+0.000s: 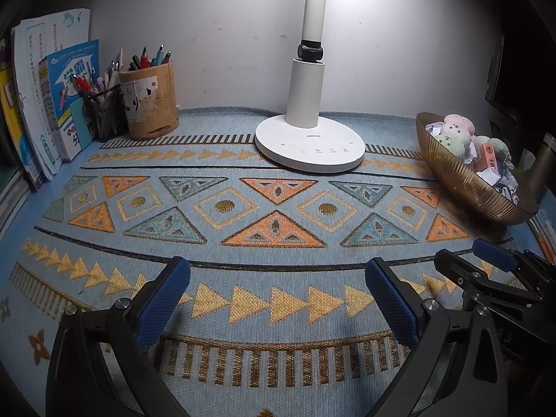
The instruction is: Organize objects
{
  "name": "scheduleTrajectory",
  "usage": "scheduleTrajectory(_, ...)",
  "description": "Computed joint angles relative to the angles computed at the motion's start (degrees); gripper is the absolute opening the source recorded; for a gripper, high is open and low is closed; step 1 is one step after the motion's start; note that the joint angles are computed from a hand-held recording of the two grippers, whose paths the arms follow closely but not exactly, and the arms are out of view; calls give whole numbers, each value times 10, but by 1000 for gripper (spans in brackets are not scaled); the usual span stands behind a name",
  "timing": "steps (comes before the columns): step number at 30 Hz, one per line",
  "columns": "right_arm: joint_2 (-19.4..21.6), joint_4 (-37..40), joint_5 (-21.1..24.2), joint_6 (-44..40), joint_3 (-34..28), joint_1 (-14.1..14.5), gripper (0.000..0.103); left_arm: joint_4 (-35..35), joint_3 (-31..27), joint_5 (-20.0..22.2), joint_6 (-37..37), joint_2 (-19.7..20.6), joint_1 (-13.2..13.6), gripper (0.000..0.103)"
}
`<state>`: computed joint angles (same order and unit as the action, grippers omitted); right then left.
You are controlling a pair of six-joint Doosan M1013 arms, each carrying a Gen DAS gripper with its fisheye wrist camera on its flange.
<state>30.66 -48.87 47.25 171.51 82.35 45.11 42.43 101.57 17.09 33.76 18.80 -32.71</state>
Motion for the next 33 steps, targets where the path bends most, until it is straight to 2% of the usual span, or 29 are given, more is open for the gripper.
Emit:
scheduleTrajectory(13,5,22,11,-12,-7,-3,63,-38,-11,27,41,7,-2,101)
scheduleTrajectory(15,9,38,20,-25,-14,-5,64,-59,-18,45,68,12,-4,101)
scheduleTrajectory(18,14,80,28,-51,-24,-13,63,-54,-29,80,70,19,-9,101)
scheduleTrajectory(22,17,91,33,-62,-28,-14,64,-109,-44,110,130,30,-8,101)
scheduleTrajectory(24,22,95,44,-79,-36,-13,68,-157,-60,138,176,40,-5,102)
scheduleTrajectory(26,24,95,54,-77,-40,-11,71,-195,-61,130,195,40,2,103)
scheduleTrajectory(28,24,109,65,-65,-40,-16,87,-197,-61,128,201,40,2,102)
scheduleTrajectory(29,23,131,62,-72,-39,-21,103,-199,-60,125,201,40,3,103)
scheduleTrajectory(31,24,130,65,-90,-41,-21,103,-193,-60,126,195,40,1,103)
scheduleTrajectory(33,19,123,47,-89,-30,-20,103,-189,-59,125,191,40,1,103)
